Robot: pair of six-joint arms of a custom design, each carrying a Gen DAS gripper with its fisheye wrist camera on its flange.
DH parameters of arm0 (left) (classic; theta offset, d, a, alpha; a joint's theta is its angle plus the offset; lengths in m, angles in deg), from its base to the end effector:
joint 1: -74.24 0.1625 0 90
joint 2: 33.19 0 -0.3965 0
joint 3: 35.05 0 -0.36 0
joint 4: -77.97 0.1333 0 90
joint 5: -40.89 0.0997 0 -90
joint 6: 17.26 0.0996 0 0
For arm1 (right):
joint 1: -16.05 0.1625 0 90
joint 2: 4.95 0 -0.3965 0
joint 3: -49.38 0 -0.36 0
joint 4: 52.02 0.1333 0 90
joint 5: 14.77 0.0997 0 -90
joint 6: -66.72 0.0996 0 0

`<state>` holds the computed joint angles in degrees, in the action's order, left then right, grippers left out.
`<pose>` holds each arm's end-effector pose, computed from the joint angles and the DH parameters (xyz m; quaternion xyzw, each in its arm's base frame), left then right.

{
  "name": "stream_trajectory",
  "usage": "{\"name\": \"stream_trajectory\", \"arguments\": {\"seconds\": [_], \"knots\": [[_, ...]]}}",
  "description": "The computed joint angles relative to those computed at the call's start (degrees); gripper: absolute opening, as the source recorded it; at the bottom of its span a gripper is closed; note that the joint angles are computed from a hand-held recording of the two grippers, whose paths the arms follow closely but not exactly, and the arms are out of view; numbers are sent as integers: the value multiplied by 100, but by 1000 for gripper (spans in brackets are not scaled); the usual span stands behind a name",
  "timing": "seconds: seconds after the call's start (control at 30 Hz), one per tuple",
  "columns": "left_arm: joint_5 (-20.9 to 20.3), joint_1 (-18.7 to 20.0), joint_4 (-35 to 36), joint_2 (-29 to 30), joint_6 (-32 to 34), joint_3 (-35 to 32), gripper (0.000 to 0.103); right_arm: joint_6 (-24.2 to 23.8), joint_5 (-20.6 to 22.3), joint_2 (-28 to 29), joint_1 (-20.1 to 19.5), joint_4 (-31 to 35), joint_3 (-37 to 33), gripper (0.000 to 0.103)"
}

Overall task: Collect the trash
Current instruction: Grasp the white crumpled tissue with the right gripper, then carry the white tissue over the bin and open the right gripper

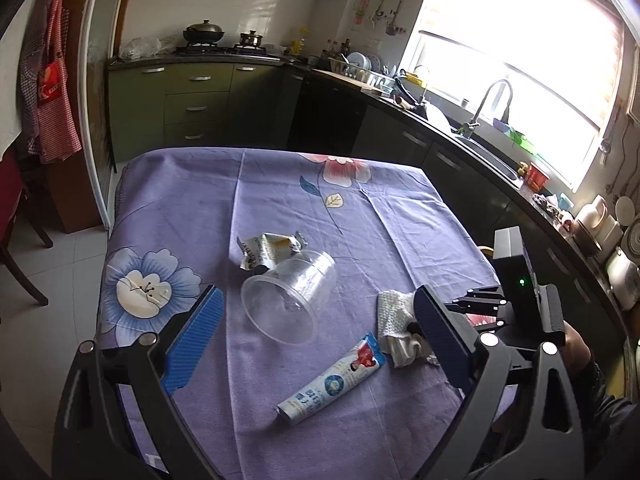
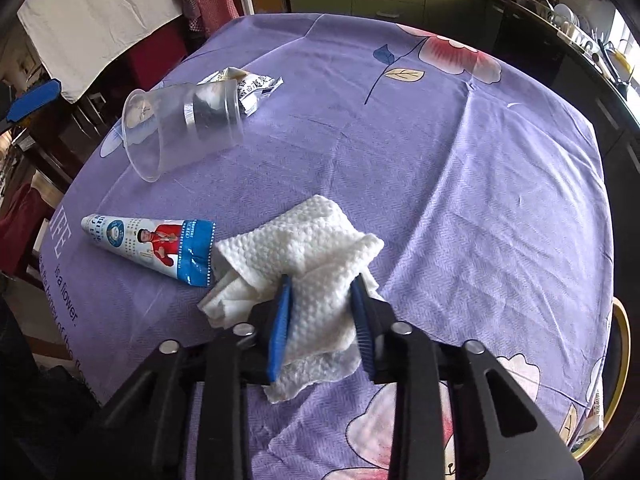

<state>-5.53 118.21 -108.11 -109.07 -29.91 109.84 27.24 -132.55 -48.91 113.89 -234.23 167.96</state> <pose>-0.1097 -0.3865 0.1920 0.1761 0.8897 -0.3663 0.2081 0.1546 -0.4860 0.0368 0.3514 -0.8934 0.0781 0.2687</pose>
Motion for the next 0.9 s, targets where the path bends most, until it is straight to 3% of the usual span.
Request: {"name": "stream_trajectory", "arguments": {"seconds": [0.07, 0.17, 0.53, 0.9], "knots": [[-3, -23, 21, 41, 28, -13, 91, 25, 32, -25, -11, -26, 30, 17], [16, -49, 63, 89, 12, -32, 91, 5, 43, -37, 6, -150, 90, 13], [60, -259, 194, 213, -15, -76, 91, -93, 203, -347, -8, -595, 428, 12], [-110, -431, 206, 471, 87, -190, 91, -81, 249, -1250, -126, -991, 962, 12]]}}
